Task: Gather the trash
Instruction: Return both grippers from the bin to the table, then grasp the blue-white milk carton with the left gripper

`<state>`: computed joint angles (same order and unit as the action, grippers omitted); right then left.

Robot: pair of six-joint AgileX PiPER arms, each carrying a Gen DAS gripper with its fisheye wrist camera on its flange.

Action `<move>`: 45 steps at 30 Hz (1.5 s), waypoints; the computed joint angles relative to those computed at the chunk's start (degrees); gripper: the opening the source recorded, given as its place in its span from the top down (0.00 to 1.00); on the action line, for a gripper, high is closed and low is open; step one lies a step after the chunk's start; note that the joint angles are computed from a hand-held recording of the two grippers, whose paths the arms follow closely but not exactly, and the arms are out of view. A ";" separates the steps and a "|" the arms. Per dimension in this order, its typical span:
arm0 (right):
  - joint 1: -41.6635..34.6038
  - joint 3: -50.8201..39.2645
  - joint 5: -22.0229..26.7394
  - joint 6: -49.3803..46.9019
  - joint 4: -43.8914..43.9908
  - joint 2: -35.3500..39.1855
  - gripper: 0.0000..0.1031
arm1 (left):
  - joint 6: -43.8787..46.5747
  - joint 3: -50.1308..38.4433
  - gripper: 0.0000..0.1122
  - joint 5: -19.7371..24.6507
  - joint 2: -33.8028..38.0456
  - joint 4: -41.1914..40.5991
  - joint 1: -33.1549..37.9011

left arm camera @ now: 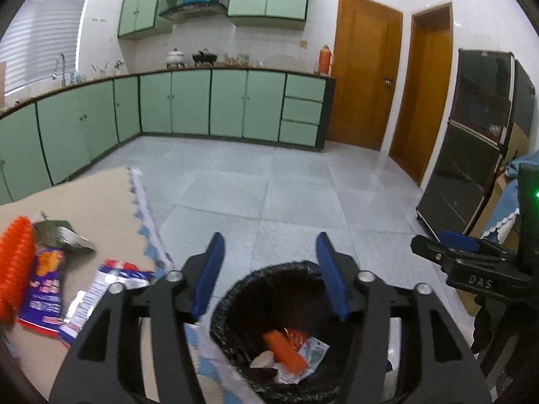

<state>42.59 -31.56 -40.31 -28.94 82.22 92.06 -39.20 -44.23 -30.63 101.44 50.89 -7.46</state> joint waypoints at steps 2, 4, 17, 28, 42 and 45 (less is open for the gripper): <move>1.69 -1.44 -1.67 -2.29 2.61 -0.46 0.09 | 0.67 1.12 0.40 -0.89 -1.85 -0.41 1.73; 3.67 -2.91 -3.07 -4.19 4.01 -0.63 0.07 | 1.62 2.55 0.38 -1.66 -3.91 -0.95 3.71; 12.23 -21.48 -6.70 -12.64 5.71 11.79 0.06 | 14.44 8.20 0.32 -3.60 -9.58 -8.57 20.74; 14.98 -40.91 -2.10 -25.05 9.87 25.77 0.06 | 21.36 2.89 0.32 2.80 -2.16 -17.15 32.12; 15.25 -49.00 0.45 -34.02 14.93 30.73 0.06 | -2.20 -6.15 0.40 12.62 5.47 3.81 34.31; 15.20 -49.50 0.89 -34.73 15.40 30.91 0.06 | -8.86 -7.41 0.48 13.37 6.20 10.02 34.58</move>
